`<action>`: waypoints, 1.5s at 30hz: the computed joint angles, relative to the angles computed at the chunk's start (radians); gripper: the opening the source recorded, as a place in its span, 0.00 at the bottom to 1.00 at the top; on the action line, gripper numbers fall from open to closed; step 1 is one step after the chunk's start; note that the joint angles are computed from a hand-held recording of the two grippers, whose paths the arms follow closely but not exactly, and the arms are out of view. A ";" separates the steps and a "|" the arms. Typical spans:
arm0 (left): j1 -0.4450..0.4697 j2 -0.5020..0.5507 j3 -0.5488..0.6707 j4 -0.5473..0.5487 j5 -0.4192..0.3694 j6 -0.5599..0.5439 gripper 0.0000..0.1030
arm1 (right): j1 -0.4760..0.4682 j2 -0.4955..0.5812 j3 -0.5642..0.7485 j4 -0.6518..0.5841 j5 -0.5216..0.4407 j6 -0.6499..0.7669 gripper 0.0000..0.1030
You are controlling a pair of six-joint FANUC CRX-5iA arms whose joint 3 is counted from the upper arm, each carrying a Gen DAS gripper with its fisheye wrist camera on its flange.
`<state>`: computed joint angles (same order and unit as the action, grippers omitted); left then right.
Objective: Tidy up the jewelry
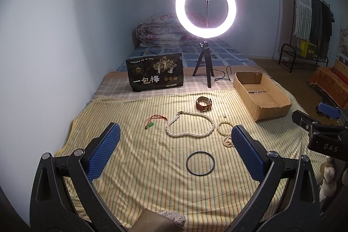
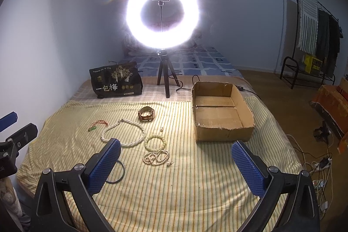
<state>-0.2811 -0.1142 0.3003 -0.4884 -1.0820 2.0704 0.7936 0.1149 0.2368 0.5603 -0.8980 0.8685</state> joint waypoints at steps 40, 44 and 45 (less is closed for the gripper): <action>0.161 0.100 0.036 0.222 -0.086 -0.175 1.00 | 0.001 0.127 0.136 -0.031 -0.172 0.075 1.00; 0.211 0.117 0.029 0.292 -0.105 -0.182 1.00 | -0.001 0.144 0.152 -0.029 -0.183 0.080 1.00; 0.223 0.122 0.026 0.312 -0.112 -0.191 1.00 | -0.002 0.148 0.158 -0.030 -0.186 0.084 1.00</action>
<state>-0.0578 0.0074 0.3266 -0.1764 -1.1941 1.8797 0.7920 0.2630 0.3944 0.5299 -1.0840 0.9522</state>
